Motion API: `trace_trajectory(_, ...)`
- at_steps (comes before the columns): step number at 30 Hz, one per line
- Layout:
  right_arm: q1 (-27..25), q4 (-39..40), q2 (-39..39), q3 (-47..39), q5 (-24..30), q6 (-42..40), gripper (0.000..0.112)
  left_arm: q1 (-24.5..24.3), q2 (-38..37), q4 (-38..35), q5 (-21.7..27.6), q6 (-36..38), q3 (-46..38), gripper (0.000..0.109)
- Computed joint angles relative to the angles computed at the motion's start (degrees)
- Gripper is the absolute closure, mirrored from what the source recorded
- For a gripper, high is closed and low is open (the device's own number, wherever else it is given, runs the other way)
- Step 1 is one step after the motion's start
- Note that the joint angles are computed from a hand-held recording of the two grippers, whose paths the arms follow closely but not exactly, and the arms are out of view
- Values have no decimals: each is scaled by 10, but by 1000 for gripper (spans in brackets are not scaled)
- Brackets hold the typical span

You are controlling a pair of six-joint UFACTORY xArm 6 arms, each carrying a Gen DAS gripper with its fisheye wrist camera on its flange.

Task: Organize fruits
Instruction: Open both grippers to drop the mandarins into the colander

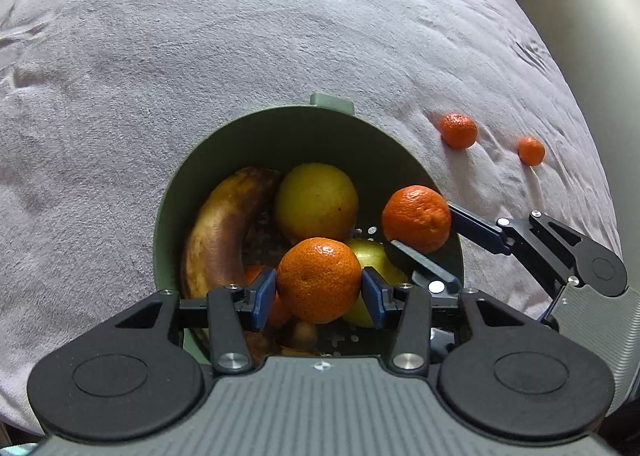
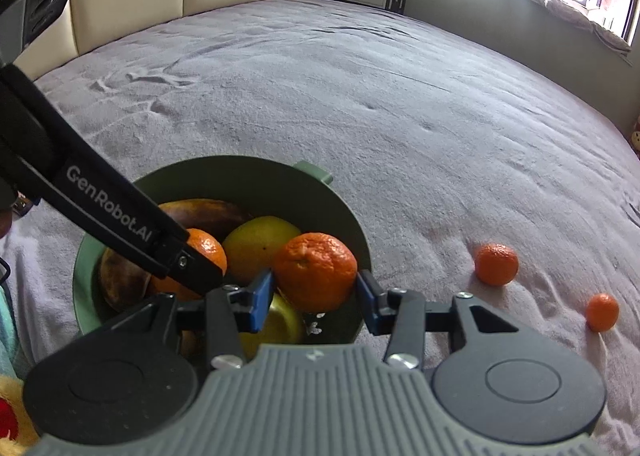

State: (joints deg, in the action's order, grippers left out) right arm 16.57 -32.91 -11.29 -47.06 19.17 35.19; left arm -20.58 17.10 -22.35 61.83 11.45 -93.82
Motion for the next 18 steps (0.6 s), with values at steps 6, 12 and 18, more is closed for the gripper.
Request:
trace_trajectory(6, 4, -19, 7, -5, 10, -7, 70, -3, 5, 14, 3, -4, -3, 56)
trace_trajectory(12, 2, -45, -1, 0, 5, 15, 70, -6, 8, 18, 6, 1, -7, 56)
trace_trajectory(18, 4, -48, -9, 4, 8, 17, 70, -7, 15, 19, 14, 4, -15, 55)
